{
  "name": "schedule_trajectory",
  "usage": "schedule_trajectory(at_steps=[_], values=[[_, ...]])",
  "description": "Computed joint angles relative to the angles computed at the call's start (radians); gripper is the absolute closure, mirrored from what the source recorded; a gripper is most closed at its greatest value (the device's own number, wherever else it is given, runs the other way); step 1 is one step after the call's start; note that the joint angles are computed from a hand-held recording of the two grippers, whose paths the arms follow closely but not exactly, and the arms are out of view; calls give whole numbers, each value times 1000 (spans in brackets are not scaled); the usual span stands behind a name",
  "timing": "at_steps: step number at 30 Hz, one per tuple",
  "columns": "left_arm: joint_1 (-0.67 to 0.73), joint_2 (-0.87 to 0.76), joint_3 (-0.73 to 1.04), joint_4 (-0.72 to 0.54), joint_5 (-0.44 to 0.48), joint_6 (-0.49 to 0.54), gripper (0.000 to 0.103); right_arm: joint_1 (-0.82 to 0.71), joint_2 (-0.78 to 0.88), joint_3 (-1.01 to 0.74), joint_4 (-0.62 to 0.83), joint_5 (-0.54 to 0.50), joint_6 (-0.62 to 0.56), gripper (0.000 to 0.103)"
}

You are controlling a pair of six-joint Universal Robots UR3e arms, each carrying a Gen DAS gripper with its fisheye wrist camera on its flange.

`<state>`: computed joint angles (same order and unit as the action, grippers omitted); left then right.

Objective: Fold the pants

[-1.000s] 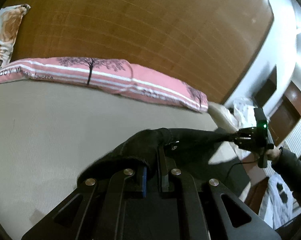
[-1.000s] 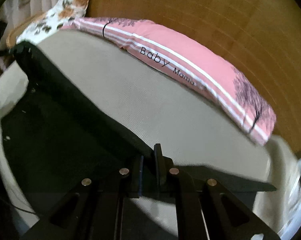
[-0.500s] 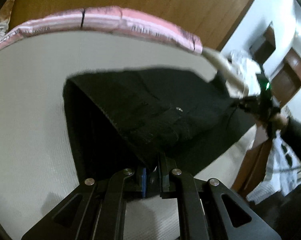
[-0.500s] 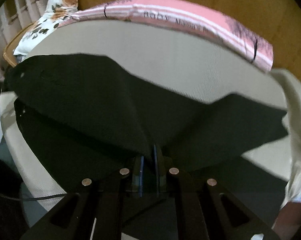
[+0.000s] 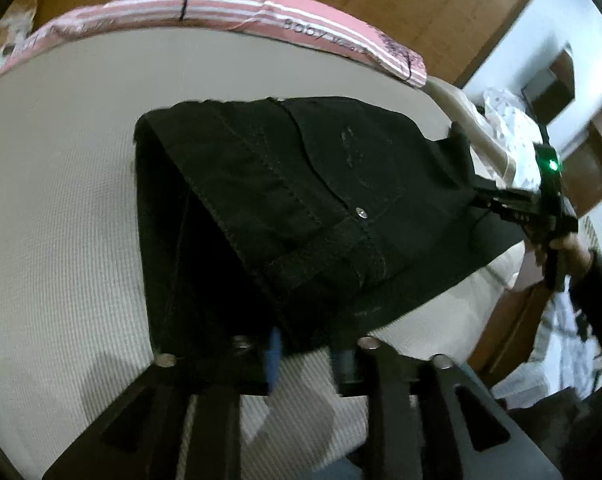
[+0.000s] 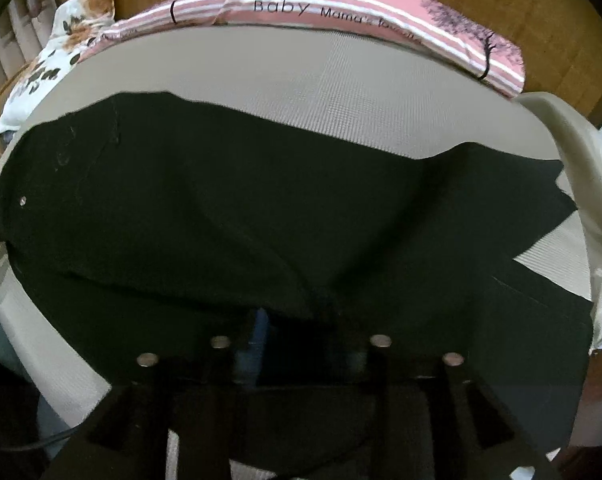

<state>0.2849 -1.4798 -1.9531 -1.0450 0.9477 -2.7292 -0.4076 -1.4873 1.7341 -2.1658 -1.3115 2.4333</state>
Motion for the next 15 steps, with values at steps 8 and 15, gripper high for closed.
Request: schedule_trajectory(at_steps=[8,15], values=[[186,151,-89,-297,-213,38,40,-138,-137,75,167,191,25,68],[150,74,-147,-185,-314,-153,40,-191,-180,152,209,282,73,66]])
